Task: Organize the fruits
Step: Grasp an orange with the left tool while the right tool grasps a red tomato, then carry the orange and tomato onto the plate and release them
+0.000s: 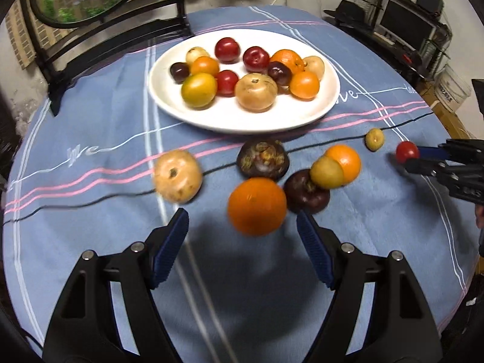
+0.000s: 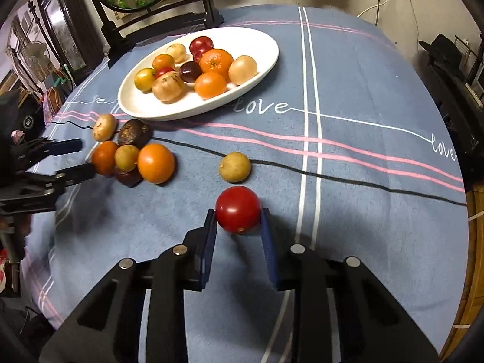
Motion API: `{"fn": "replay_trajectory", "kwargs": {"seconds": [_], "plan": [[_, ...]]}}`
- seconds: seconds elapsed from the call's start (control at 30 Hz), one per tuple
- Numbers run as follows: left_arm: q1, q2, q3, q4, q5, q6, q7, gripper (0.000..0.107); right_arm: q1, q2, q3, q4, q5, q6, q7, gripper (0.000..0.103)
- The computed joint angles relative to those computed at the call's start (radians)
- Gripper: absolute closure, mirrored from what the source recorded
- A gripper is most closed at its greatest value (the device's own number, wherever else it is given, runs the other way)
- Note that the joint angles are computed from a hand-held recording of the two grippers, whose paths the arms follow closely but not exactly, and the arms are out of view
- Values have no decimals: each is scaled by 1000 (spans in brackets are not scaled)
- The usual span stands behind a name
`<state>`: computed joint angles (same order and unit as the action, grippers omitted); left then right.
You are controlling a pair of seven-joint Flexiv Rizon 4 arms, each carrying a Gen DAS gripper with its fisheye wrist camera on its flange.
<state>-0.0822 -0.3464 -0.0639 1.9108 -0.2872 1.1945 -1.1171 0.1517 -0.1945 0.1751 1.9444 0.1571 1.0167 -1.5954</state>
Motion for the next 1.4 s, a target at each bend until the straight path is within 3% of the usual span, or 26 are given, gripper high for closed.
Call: {"fn": "replay_trajectory", "kwargs": {"seconds": [0.17,0.23,0.27,0.37,0.53,0.7,0.93,1.4], "plan": [[37,-43,-55,3,-51,62,103,34,4,16,9,-1,29,-21,-11,74],[68,-40,-92,4,-113,30,151,57,13,18,7,8,16,-11,-1,74],[83,-33,-112,6,-173,-3,179,62,18,18,2,14,1,-2,14,74],[52,-21,-65,0,-142,-20,147,63,17,17,-2,11,-4,7,28,74],[64,43,-82,23,-246,-18,225,63,18,18,3,-14,-1,25,10,74],[52,25,-73,-108,-280,3,222,63,28,-27,15,-115,16,76,-27,74],[-21,-134,32,-428,-54,-59,-4,63,57,-162,19,-322,-26,118,-16,74],[-26,-288,59,-611,128,-155,-144,63,62,-350,44,-530,-83,33,-23,74]]}}
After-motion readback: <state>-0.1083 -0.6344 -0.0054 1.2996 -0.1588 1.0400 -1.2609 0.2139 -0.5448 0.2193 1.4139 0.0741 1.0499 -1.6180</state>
